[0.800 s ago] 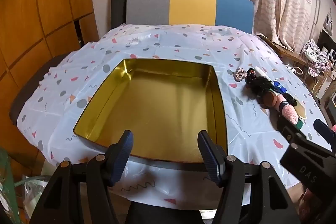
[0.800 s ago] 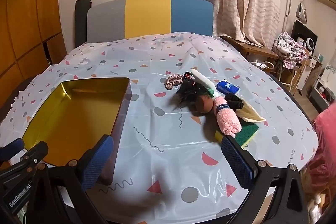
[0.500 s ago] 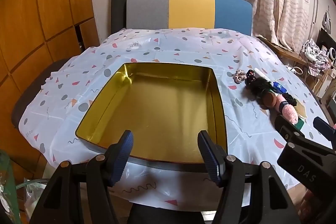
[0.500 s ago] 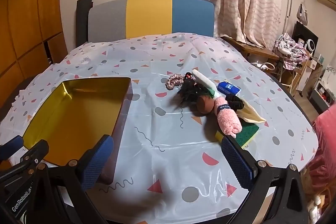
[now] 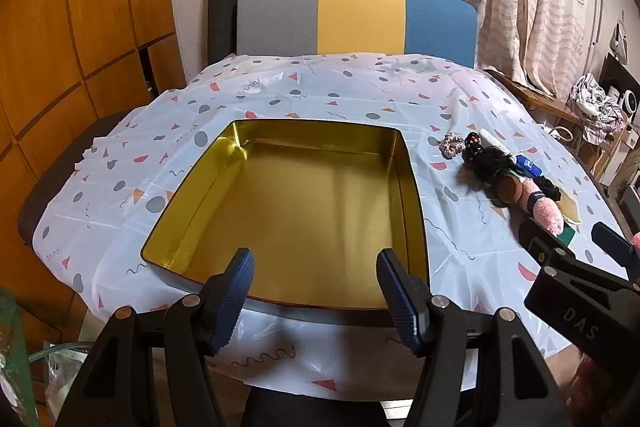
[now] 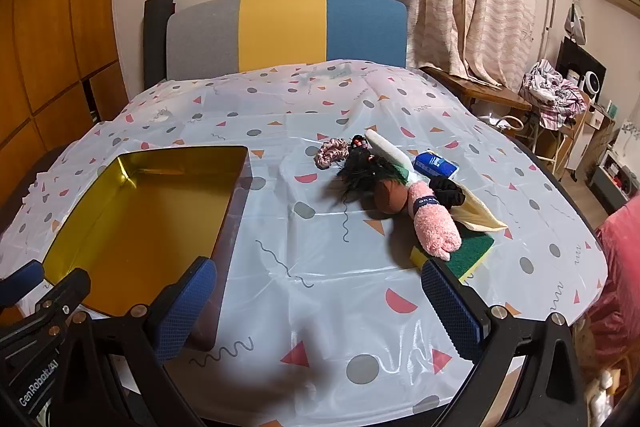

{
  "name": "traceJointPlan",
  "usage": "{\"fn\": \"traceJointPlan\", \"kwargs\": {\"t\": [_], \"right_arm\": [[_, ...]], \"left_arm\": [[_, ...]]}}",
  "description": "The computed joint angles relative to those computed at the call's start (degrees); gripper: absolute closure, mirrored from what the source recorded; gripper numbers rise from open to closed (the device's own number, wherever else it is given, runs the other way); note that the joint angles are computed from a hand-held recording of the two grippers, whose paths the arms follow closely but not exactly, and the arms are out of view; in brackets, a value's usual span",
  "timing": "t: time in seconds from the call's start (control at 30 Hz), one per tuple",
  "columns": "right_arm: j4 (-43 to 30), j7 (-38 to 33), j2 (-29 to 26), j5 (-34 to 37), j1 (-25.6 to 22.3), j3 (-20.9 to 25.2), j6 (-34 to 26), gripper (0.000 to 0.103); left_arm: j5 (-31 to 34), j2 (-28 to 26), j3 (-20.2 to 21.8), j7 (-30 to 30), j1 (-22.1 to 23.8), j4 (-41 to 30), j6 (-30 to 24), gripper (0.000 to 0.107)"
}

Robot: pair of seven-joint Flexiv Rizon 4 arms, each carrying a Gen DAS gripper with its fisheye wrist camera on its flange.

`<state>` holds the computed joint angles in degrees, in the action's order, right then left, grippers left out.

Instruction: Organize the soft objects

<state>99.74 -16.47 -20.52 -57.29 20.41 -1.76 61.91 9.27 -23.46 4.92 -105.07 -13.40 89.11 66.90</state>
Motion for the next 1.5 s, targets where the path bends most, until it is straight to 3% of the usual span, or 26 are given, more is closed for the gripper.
{"fn": "traceJointPlan", "kwargs": {"t": [1.5], "right_arm": [[-0.2,-2.0,-0.4,3.5,0.0,0.3,-1.1,0.0]], "left_arm": [[-2.3,-0.2,-0.9,1.7,0.7,0.5,-1.3,0.042]]}}
